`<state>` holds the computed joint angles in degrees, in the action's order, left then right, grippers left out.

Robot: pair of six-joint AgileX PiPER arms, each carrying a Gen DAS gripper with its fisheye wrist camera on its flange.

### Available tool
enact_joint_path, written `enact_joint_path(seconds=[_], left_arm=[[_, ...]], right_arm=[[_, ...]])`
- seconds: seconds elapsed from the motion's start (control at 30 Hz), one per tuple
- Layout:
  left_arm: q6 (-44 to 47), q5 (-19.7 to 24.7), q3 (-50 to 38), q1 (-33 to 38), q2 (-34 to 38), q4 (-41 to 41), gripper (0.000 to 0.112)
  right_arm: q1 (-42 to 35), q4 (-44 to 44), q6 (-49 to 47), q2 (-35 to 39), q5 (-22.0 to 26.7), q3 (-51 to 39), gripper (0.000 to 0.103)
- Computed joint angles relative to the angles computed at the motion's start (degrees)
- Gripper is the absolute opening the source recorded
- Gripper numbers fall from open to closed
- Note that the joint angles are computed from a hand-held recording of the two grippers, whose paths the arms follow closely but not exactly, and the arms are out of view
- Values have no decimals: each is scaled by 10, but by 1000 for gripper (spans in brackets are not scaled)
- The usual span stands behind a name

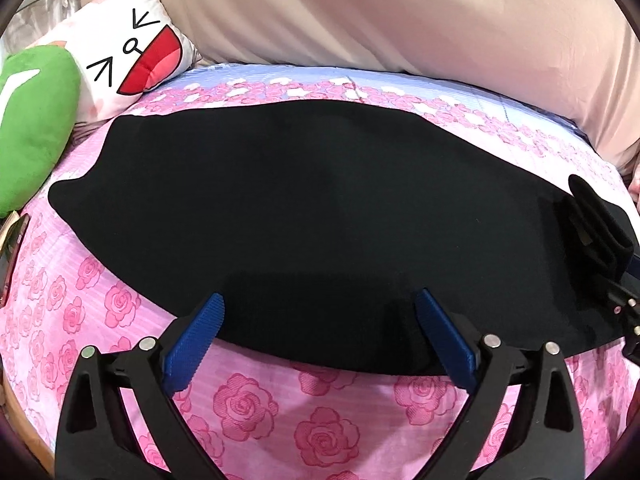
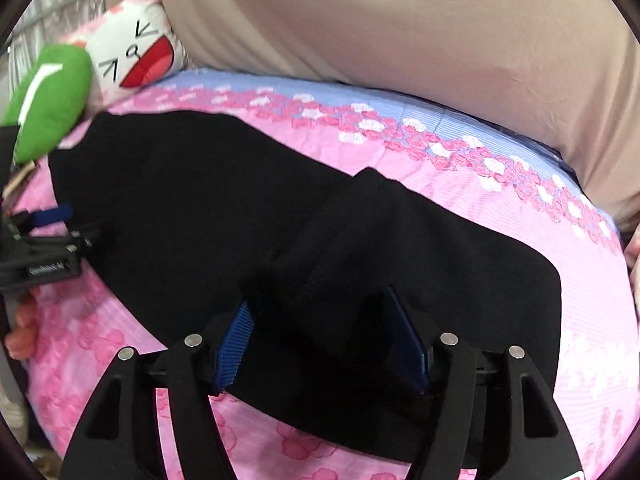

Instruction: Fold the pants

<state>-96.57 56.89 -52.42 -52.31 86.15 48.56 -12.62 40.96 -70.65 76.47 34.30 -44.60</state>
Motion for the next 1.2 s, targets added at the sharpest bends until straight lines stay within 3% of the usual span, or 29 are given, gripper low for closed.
enact_joint_path(seconds=[0.1, 0.2, 0.23, 0.47, 0.63, 0.7, 0.77, 0.9, 1.0, 1.07, 1.13, 1.2], left_arm=[[-11, -2, 6, -5, -6, 6, 95], [-13, -4, 9, -4, -8, 3, 95], [-13, -4, 7, -4, -6, 3, 95], [-8, -9, 7, -1, -7, 1, 95], [-18, -18, 17, -1, -15, 3, 95], [-21, -24, 21, 0, -19, 4, 95], [-24, -32, 25, 2, -21, 3, 96], [-27, -39, 31, 6, -28, 7, 96], [-47, -42, 44, 0, -41, 21, 96], [-61, -38, 51, -9, -51, 30, 96], [-63, -20, 52, -22, -57, 34, 96], [-54, 4, 43, -29, -60, 28, 96]], right_arm=[[23, -9, 11, 5, -28, 5, 63], [40, -25, 55, 17, -33, -16, 20], [42, -34, 89, 21, -18, -37, 17], [100, 5, 157, 7, 62, -141, 16], [224, -101, 253, 86, 3, -139, 32], [232, -82, 240, 113, -13, -115, 36], [201, -23, 189, 94, 24, -103, 41], [42, 96, 82, 49, 229, -132, 52], [-81, 135, 51, 39, 334, -172, 52], [-128, 140, 43, 38, 343, -191, 49], [-123, 116, 51, 26, 288, -191, 31], [-79, 70, 79, 36, 235, -192, 31]])
